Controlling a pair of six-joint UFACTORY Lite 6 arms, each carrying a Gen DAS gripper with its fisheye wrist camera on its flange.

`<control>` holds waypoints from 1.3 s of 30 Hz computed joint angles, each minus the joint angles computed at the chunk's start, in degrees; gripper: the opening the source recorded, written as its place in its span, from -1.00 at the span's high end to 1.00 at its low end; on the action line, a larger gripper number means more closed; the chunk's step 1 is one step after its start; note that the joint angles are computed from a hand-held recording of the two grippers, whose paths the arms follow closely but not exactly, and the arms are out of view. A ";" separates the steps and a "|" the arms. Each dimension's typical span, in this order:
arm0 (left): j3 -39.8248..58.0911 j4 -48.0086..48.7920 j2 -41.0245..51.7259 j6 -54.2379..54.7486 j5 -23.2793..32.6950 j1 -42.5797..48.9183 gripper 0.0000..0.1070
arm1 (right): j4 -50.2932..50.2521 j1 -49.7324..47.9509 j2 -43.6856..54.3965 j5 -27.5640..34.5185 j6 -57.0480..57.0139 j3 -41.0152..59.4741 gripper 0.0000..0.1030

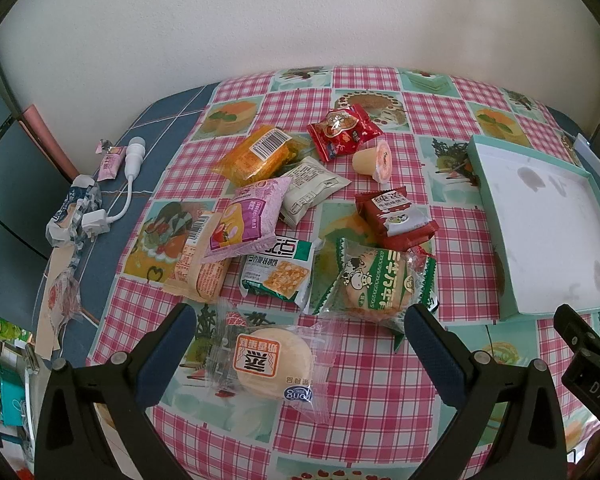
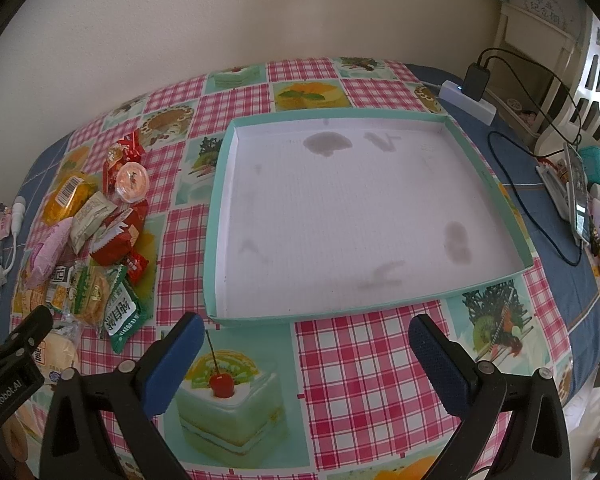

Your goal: Organize snacks

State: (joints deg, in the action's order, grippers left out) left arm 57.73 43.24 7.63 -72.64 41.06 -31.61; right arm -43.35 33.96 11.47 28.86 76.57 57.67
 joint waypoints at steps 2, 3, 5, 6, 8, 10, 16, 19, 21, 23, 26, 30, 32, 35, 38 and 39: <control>0.00 0.00 0.00 0.00 0.00 0.00 -0.93 | -0.04 -0.01 0.05 -0.04 0.07 -0.02 -1.00; 0.03 -0.03 0.02 0.03 0.06 -0.02 -0.93 | 0.03 0.00 0.07 -0.01 0.00 0.04 -1.00; 0.06 -0.08 0.04 0.04 0.16 -0.04 -0.93 | 0.22 0.00 0.11 0.08 -0.21 0.17 -1.00; -0.13 -0.06 -0.09 0.04 0.09 0.04 -0.93 | 0.19 0.04 0.18 0.05 -0.13 0.15 -1.00; -0.56 -0.05 -0.36 0.15 -0.20 0.32 -0.93 | 0.26 0.08 0.34 0.03 -0.13 0.22 -1.00; -0.59 0.03 -0.37 0.11 -0.20 0.32 -0.93 | 0.13 0.11 0.34 0.01 0.08 0.16 -1.00; -1.01 0.28 -0.60 0.22 -0.42 0.56 -0.93 | 0.11 0.06 0.32 -0.07 0.07 0.06 -1.00; -0.89 0.28 -0.52 0.14 -0.32 0.46 -0.93 | 0.21 0.02 0.37 -0.05 -0.08 0.15 -1.00; -0.90 0.26 -0.52 0.22 -0.33 0.47 -0.93 | 0.33 -0.03 0.41 -0.01 -0.28 0.29 -1.00; -0.87 0.28 -0.50 0.17 -0.31 0.44 -0.93 | 0.48 -0.02 0.42 -0.03 -0.43 0.23 -1.00; -0.98 0.29 -0.58 0.15 -0.34 0.49 -0.93 | 0.45 -0.03 0.60 -0.14 -0.31 0.22 -1.00; -0.84 0.30 -0.45 0.12 -0.30 0.41 -0.93 | 0.57 0.04 0.57 -0.10 -0.36 0.18 -1.00; -0.81 0.15 -0.44 0.22 -0.36 0.46 -0.93 | 0.76 0.00 0.75 -0.04 -0.66 0.45 -1.00; -2.13 -0.66 -1.74 -0.05 -1.95 1.98 -0.93 | 0.86 0.10 0.78 -0.36 -0.96 0.82 -1.00; -4.97 -3.74 -4.17 0.72 -4.91 6.43 -0.93 | 1.41 0.58 1.50 -2.76 -2.20 2.18 -1.00; -5.78 -4.75 -4.67 1.18 -5.66 7.90 -0.93 | 2.19 0.82 2.30 -3.72 -3.58 3.05 -1.00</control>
State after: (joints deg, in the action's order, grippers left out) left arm 51.95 38.48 2.96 -71.46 35.40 -23.71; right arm -41.16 34.79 13.77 25.14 72.99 60.72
